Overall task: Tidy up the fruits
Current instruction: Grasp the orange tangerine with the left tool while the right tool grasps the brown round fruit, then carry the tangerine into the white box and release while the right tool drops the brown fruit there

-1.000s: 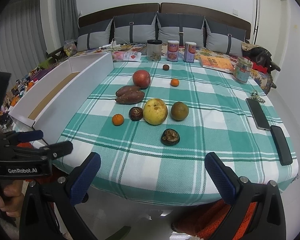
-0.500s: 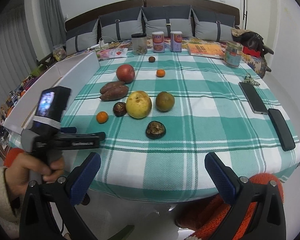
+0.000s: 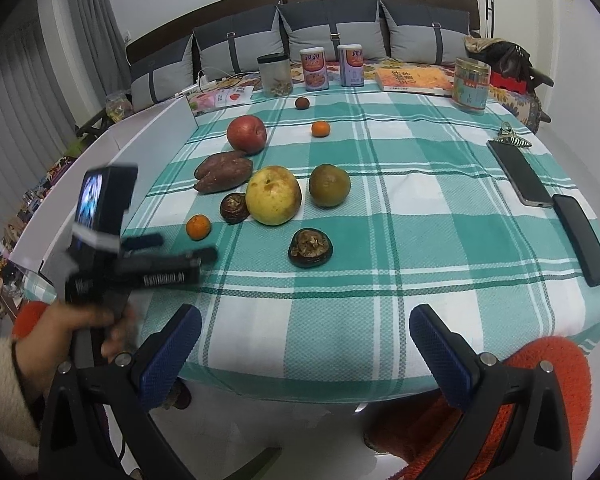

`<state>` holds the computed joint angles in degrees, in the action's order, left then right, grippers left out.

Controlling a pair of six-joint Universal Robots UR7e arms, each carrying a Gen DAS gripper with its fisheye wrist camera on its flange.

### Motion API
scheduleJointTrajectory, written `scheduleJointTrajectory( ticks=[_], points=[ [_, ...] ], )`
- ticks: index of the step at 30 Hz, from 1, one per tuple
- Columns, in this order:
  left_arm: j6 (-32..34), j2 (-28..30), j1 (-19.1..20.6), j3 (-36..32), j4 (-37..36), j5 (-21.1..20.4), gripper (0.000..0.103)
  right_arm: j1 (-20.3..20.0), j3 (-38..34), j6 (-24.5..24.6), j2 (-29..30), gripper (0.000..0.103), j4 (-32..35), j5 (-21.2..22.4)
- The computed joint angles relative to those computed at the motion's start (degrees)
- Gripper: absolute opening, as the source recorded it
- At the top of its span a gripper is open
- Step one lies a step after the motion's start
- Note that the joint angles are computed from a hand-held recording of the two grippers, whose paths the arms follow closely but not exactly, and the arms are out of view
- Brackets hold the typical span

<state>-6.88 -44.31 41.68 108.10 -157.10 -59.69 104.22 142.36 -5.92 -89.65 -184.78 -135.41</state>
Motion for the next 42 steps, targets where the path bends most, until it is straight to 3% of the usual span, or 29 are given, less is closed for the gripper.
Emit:
scheduleJointTrajectory(
  ticks=[3,9,10,11,13,16,19,23,24,26,28,31,35,37,39,42],
  points=[
    [0.2,1.6,0.3,-2.0,0.6,0.0,0.099,-0.7,0.3,1.0,-1.3,0.103,0.7,0.6],
    [3.3,1.8,0.0,-0.6,-5.1,0.7,0.097,-1.8,1.0,2.0,-3.7,0.103,0.8,0.2],
    [3.8,1.9,-0.1,-0.6,-5.5,0.9,0.09,-2.2,1.1,2.4,-4.1,0.103,1.2,0.5],
    [4.0,1.8,-0.1,-0.6,-5.4,0.9,0.067,-2.6,1.0,2.5,-4.3,0.103,1.3,0.6],
    [4.0,2.2,0.3,-1.6,-2.6,1.1,0.037,-3.4,0.6,2.4,-4.5,0.103,1.5,0.7],
    [4.6,1.8,0.4,-1.0,-3.5,0.7,0.031,-6.0,-1.4,0.2,-5.6,0.103,2.7,3.3],
    [2.6,0.5,0.9,-0.3,-3.2,0.6,0.03,-10.2,-6.1,-1.8,-5.3,0.103,8.0,6.0],
    [0.2,-1.6,1.6,1.2,-2.7,0.2,0.03,-17.2,-13.6,-1.1,-3.0,0.103,18.6,16.2],
    [-0.1,-1.9,1.7,1.5,-2.7,0.3,0.03,-19.2,-15.7,-0.7,-1.6,0.102,20.8,20.4],
    [-0.9,-2.7,1.9,2.1,-2.8,0.5,0.03,-20.9,-17.5,0.0,0.9,0.094,19.9,23.2],
    [-1.1,-3.1,1.9,2.7,-3.0,0.8,0.03,-22.2,-19.3,1.0,3.4,0.077,19.0,25.8],
    [-0.5,-3.1,1.8,3.5,-4.1,2.2,0.03,-24.1,-21.0,4.1,6.1,0.074,17.9,29.8],
    [1.2,-2.4,1.4,3.8,-5.8,3.8,0.031,-24.6,-22.3,5.8,8.7,0.067,17.9,30.9],
    [1.5,-2.3,1.2,3.9,-6.1,4.1,0.031,-24.4,-22.8,5.1,9.3,0.048,17.4,30.3],
    [1.6,-2.4,1.3,4.1,-6.6,3.9,0.031,-24.9,-23.7,5.4,9.2,0.048,19.6,31.8],
    [1.5,-2.6,1.5,4.2,-6.5,3.4,0.031,-24.6,-24.6,4.9,8.4,0.048,22.3,30.0]
  ],
)
